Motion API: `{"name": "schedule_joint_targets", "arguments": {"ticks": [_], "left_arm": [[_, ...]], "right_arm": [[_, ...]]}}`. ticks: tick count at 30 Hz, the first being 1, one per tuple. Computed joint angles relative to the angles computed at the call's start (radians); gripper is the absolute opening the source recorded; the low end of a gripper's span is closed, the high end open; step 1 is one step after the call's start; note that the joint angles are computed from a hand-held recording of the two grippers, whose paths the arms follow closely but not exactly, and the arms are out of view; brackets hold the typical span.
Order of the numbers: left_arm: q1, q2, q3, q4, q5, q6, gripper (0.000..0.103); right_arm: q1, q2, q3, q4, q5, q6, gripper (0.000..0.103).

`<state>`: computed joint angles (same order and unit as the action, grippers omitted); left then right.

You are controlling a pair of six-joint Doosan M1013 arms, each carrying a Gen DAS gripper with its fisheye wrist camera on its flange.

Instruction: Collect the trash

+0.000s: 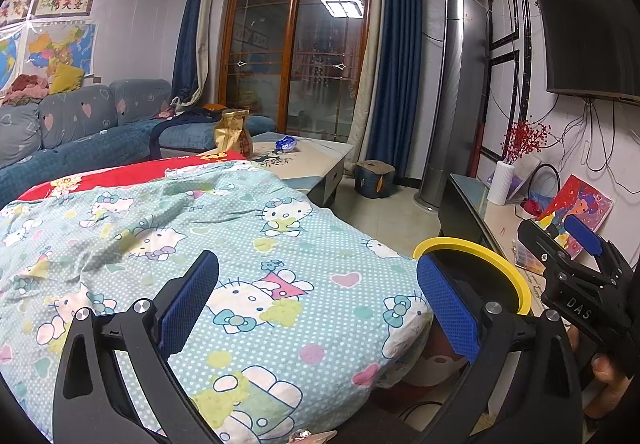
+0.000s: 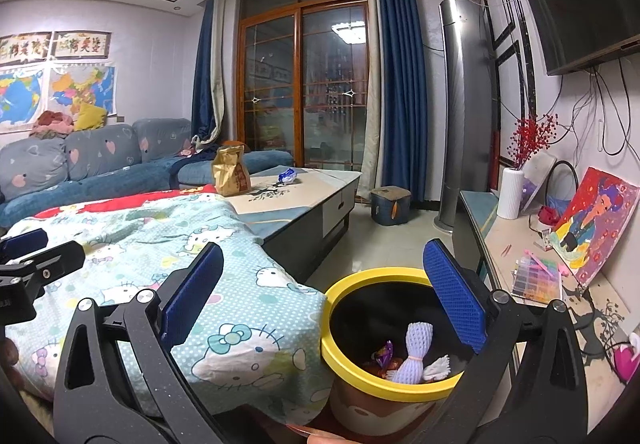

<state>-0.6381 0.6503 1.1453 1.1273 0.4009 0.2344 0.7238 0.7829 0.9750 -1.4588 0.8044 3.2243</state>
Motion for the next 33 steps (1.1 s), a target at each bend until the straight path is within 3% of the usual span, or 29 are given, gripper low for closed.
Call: {"name": "schedule_joint_targets", "arguments": {"ticks": [33], "left_arm": [[0.0,0.006,-0.004,-0.01,0.015,0.016,0.097]], "right_arm": [[0.0,0.005,-0.008,0.008,0.012,0.018,0.092]]}}
